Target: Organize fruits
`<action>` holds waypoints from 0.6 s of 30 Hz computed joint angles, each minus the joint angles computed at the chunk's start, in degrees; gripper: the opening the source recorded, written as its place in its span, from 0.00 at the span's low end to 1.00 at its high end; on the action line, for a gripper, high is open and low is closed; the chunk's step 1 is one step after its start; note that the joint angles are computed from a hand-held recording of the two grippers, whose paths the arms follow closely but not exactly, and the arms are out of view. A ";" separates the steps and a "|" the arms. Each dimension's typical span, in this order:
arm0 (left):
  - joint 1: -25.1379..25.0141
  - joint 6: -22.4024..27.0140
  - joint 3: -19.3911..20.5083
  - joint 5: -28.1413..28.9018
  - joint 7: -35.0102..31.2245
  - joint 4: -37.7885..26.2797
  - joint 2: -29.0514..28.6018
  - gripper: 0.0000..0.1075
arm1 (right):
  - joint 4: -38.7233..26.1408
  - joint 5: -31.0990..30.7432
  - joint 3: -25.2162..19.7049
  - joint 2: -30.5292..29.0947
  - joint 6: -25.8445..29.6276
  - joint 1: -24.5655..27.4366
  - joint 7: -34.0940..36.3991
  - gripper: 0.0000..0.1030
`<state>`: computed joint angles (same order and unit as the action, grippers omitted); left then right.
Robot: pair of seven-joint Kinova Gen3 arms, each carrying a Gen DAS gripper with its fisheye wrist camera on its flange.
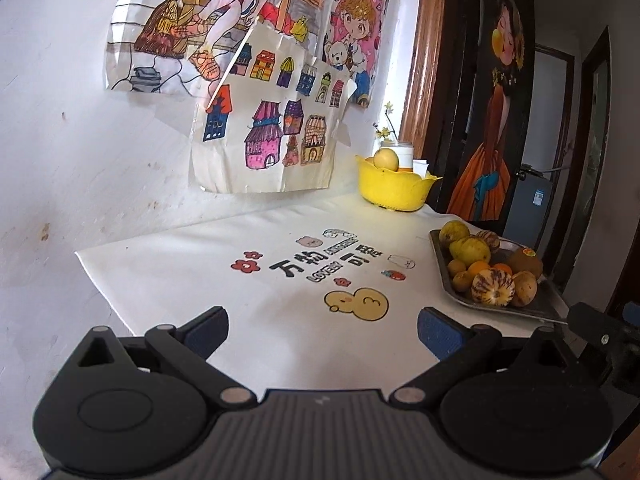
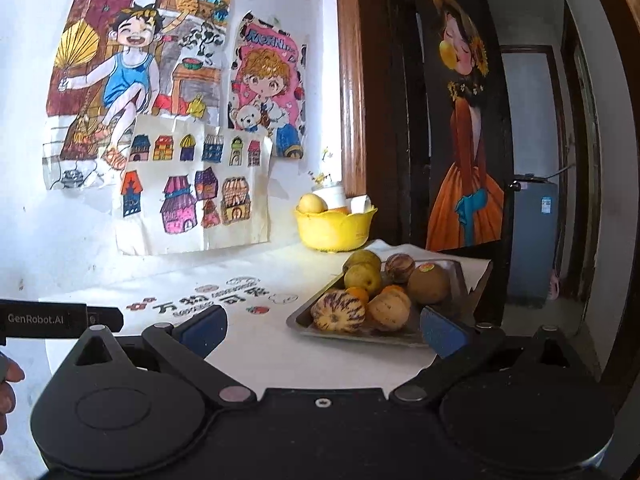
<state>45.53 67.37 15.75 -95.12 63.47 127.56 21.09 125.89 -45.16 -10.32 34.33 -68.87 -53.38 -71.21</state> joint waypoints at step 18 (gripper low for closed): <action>1.47 3.22 -0.19 0.97 3.54 0.86 1.56 0.95 | -0.94 1.20 0.55 0.89 3.86 0.64 -0.52 0.99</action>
